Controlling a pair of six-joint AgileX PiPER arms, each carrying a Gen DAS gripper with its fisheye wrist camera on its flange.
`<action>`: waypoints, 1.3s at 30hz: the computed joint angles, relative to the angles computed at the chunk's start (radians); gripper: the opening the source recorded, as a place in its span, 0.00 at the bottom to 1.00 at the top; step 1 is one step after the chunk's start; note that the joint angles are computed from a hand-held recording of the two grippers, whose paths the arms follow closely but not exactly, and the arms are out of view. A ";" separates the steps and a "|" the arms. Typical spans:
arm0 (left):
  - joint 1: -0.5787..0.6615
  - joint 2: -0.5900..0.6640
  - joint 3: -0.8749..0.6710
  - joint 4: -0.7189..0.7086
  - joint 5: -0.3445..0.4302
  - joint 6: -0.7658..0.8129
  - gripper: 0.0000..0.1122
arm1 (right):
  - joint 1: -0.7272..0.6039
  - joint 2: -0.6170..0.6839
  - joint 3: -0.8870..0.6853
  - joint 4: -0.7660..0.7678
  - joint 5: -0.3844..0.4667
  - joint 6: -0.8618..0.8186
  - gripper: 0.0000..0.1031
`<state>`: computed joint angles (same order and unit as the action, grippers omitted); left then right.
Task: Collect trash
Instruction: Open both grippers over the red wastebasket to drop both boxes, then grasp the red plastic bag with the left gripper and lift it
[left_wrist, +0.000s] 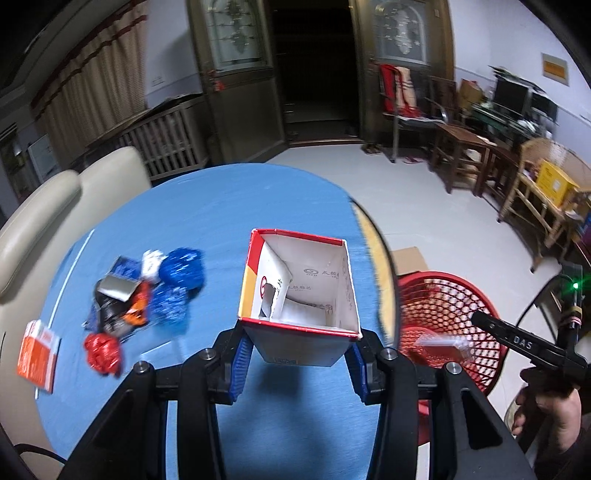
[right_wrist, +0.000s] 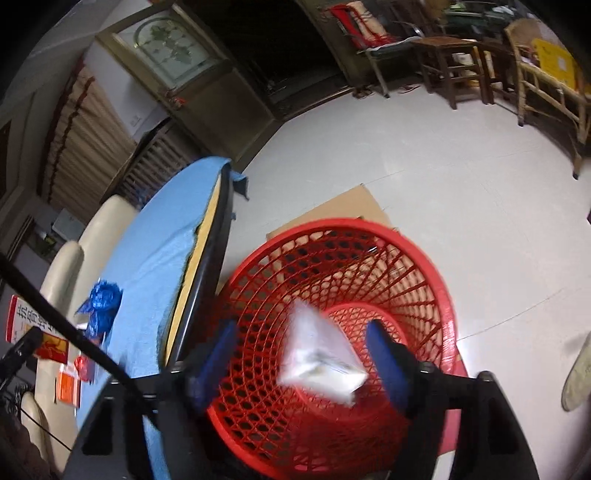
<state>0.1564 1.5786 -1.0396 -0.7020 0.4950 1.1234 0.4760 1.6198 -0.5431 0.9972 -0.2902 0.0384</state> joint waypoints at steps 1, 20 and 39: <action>-0.019 -0.003 0.004 0.000 0.002 -0.001 0.42 | -0.008 -0.013 0.012 0.003 -0.005 -0.003 0.75; -0.337 0.128 -0.043 0.081 0.104 -0.147 0.63 | -0.065 -0.372 0.149 0.597 -0.081 -0.555 0.75; 0.095 0.116 -0.013 0.017 0.146 -0.001 0.68 | 0.131 -0.159 -0.068 0.651 -0.109 -0.595 0.76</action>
